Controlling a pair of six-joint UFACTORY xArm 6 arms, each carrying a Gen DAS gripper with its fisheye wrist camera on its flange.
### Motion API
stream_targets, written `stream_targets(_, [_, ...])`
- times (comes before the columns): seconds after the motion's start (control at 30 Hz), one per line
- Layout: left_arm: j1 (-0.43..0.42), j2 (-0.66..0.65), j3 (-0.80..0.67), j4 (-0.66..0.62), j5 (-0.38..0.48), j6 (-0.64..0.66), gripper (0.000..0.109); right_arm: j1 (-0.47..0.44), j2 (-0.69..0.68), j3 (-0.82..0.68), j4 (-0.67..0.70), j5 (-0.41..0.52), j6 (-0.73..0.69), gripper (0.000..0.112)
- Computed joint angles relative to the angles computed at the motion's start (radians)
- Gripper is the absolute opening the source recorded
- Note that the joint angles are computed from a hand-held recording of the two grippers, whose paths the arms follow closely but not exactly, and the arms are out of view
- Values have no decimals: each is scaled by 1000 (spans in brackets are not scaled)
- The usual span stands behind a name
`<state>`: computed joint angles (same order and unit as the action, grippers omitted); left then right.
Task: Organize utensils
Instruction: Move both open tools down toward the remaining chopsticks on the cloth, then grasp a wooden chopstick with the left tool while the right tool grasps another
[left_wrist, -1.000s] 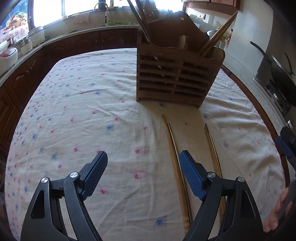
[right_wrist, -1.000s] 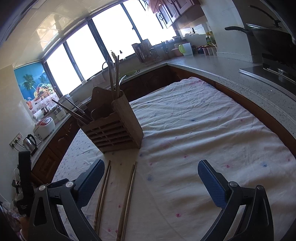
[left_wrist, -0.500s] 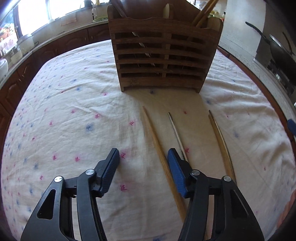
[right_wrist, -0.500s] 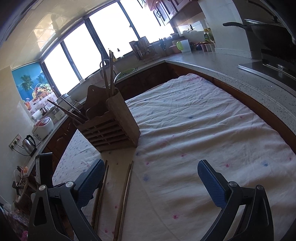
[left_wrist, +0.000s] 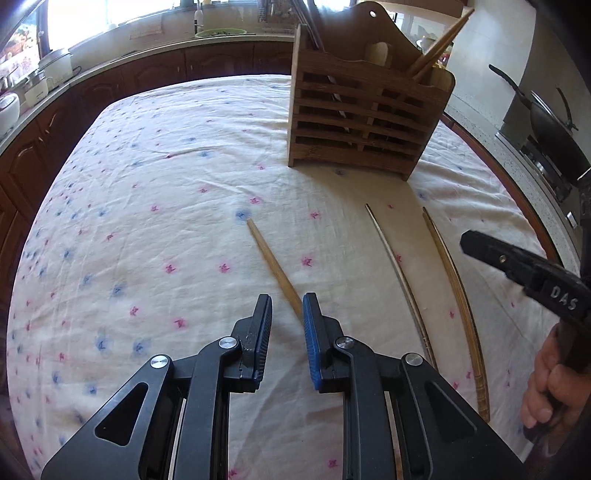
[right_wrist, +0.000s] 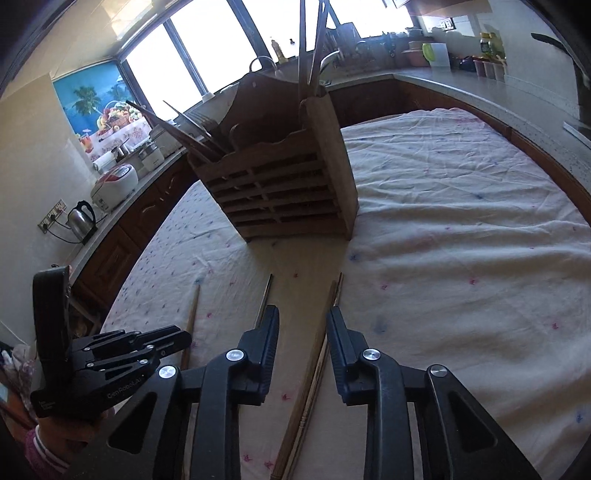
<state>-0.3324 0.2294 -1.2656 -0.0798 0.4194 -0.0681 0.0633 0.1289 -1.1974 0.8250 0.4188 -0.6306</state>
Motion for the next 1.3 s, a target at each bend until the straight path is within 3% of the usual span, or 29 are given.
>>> stream_targets(0.17, [13, 4, -10, -46, -1, 1, 19, 4, 50, -29, -122, 39, 96, 16])
stream_targets(0.37, [18, 77, -93, -104, 54, -3, 30, 2, 90, -70, -197, 42, 143, 13])
stream_targets(0.6, [13, 163, -206, -9, 79, -78, 30, 15, 152, -146, -303, 30, 199, 13])
stream_targets(0.8, [8, 207, -258, 61, 71, -115, 30, 23, 181, -178, -313, 20, 198, 14])
stream_targets(0.87, [4, 208, -251, 107, 53, -139, 25, 26, 179, -172, -328, 12, 204, 14])
stream_targets(0.93, [4, 207, -244, 109, 42, -134, 10, 29, 174, -163, -340, 0, 204, 14])
stream_targets(1.03, [10, 199, -237, -11, 44, -49, 8, 27, 171, -160, -330, 1, 208, 9])
stream_targets(1.13, [13, 187, -224, -44, 54, -26, 8, 16, 164, -163, -284, 39, 200, 10])
stream_targets(1.23, [12, 177, -218, -47, 73, -22, 9, 14, 141, -140, -285, 55, 210, 15])
stream_targets(1.3, [4, 175, -212, 7, 63, -53, 9, 25, 129, -113, -318, 17, 220, 15])
